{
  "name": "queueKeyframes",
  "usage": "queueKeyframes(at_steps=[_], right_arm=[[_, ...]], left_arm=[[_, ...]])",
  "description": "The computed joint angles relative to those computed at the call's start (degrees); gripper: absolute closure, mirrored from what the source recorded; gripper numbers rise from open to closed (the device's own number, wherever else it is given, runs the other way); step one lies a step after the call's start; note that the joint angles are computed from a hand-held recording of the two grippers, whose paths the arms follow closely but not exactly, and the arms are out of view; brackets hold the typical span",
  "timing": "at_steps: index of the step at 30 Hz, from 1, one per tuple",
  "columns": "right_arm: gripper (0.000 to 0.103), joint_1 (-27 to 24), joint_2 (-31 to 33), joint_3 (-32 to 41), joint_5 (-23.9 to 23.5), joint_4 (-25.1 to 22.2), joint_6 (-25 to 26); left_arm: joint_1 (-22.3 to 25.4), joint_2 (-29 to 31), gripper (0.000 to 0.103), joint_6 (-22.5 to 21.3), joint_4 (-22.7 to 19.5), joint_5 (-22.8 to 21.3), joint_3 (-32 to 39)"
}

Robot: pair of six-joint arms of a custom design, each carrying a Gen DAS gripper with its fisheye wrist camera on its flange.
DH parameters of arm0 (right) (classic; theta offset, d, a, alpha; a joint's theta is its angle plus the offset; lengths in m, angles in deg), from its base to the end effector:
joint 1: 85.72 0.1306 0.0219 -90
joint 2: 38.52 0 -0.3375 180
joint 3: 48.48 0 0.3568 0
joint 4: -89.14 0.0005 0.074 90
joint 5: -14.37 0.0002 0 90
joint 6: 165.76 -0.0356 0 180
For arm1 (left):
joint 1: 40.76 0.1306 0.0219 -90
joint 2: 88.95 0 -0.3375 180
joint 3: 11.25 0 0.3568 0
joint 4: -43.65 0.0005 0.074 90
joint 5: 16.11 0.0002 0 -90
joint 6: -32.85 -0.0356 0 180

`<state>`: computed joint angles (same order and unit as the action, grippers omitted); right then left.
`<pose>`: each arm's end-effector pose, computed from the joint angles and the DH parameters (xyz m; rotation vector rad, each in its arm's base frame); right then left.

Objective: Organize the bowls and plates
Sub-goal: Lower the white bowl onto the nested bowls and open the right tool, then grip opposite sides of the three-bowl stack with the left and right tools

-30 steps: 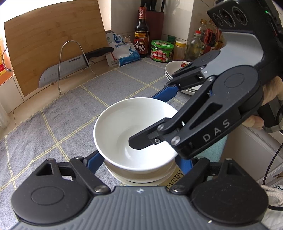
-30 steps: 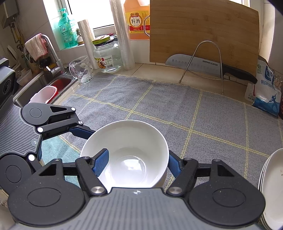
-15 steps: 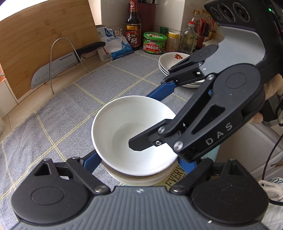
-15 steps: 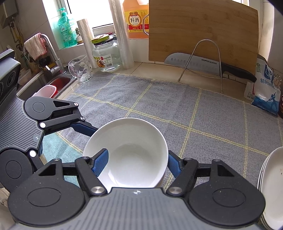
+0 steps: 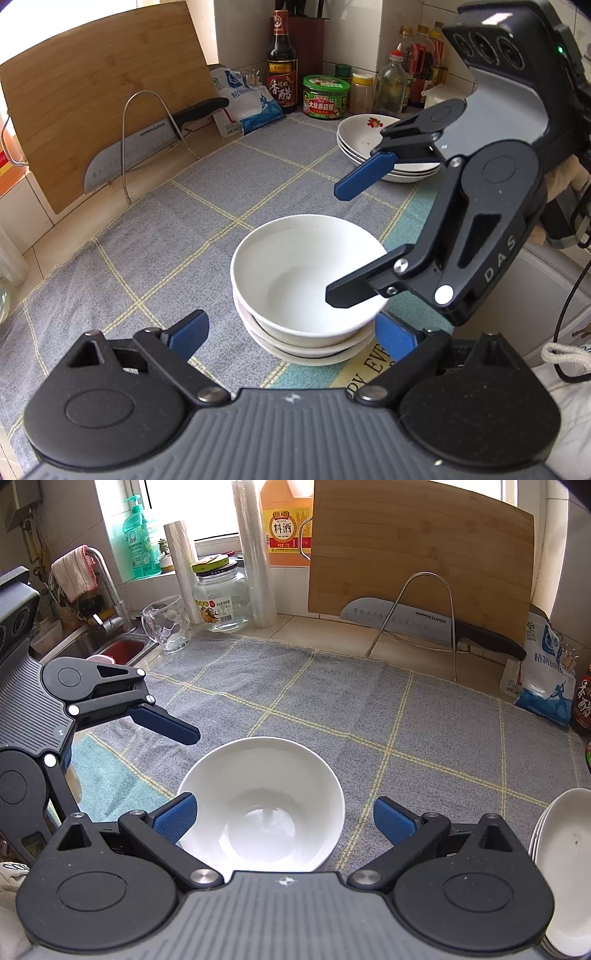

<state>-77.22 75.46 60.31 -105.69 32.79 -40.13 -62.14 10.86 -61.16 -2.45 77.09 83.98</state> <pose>0.5554 0.1005 0.3145 -1.0959 2.2510 0.5034 0.4687 -0.1862 0.3498 0.5655 2.3983 -0.2010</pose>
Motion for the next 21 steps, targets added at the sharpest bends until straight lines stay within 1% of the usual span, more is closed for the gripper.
queueKeyframes(at_steps=[3, 5, 7, 11, 14, 17, 21], right_arm=[[0.0, 0.0, -1.5, -2.3, 0.5, 1.6, 0.9], [0.0, -0.2, -3.2, -4.8, 0.3, 4.0, 1.9], [0.0, -0.7, -5.1, -7.5, -0.4, 6.5, 3.5], [0.0, -1.6, -7.0, -10.5, -0.3, 8.3, 6.8], [0.0, -2.0, -7.3, -11.6, 0.8, 7.5, 8.3], [0.0, -1.7, -7.6, -13.0, 3.1, 7.6, 8.3], [0.0, -1.4, -7.8, -15.5, 5.4, 10.6, 7.6]], left_arm=[[0.6, -1.9, 0.006, 0.7, 3.1, 0.1, -2.8], [1.3, -2.8, 0.006, 0.3, 4.6, 1.9, -4.3], [1.7, -3.7, 0.006, 0.7, 5.8, 2.6, -5.8], [2.3, -4.8, 0.006, 0.2, 6.6, 3.9, -7.3], [2.2, -4.8, 0.006, -0.9, 6.8, 2.6, -8.1], [2.2, -4.2, 0.006, -2.2, 7.1, 2.3, -8.8], [2.4, -3.0, 0.006, -3.9, 8.1, 3.3, -9.5]])
